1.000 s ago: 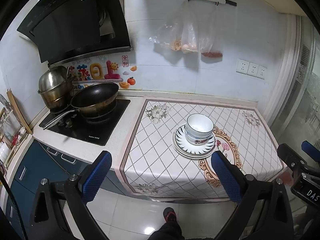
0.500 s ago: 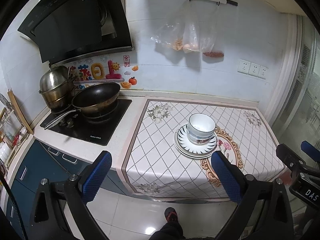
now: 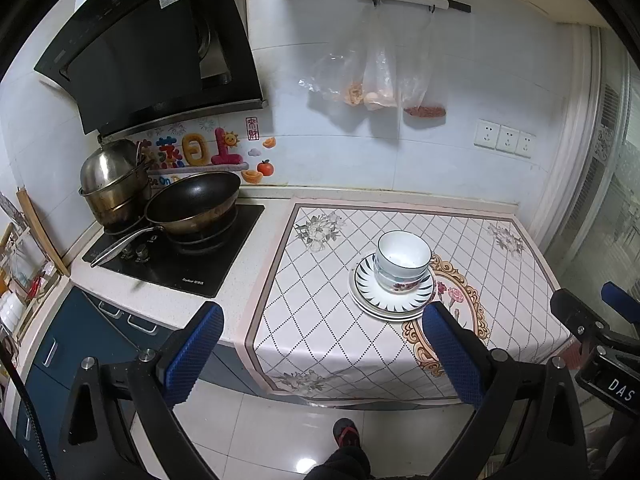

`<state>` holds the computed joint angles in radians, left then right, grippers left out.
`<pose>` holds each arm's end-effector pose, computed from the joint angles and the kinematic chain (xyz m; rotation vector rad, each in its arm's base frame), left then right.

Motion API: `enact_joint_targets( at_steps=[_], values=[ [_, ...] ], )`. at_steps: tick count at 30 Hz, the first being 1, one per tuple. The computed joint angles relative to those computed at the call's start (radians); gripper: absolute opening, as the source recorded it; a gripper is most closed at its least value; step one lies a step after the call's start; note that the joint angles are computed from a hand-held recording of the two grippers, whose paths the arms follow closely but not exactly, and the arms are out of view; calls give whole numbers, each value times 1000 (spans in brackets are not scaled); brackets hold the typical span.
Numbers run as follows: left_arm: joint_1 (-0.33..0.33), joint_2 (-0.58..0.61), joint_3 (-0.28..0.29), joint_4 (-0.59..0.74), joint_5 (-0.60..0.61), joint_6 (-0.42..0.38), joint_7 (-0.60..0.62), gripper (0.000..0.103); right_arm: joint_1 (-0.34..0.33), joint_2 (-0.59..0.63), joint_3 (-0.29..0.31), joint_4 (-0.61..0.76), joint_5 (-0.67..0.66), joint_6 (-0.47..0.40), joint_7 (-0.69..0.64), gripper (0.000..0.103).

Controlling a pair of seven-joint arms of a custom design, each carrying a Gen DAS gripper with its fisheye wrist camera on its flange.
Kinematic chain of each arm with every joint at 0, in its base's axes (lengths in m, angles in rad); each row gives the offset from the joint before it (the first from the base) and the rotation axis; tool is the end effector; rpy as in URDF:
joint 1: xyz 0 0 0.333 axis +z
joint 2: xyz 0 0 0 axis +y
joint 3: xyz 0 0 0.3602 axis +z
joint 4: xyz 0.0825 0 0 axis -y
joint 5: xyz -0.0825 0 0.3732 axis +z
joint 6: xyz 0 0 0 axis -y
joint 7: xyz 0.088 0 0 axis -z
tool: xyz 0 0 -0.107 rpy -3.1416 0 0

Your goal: Organize plates and bowls

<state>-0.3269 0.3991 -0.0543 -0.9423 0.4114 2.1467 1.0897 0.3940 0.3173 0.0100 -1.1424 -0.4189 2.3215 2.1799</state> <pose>0.6585 -0.2323 0.7907 -1.7131 1.6538 -0.7729 0.6388 0.2632 0.7715 -1.5913 1.6902 -0.7839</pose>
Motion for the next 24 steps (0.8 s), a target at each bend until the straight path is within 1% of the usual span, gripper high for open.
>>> enact_joint_targets(
  at_steps=[12, 24],
  values=[
    [2, 5, 0, 8, -6, -2, 7, 102, 2, -4, -1, -10, -5, 3, 9, 103],
    [1, -6, 1, -12, 1, 8, -5, 102, 4, 0, -2, -2, -9, 6, 11, 103]
  ],
)
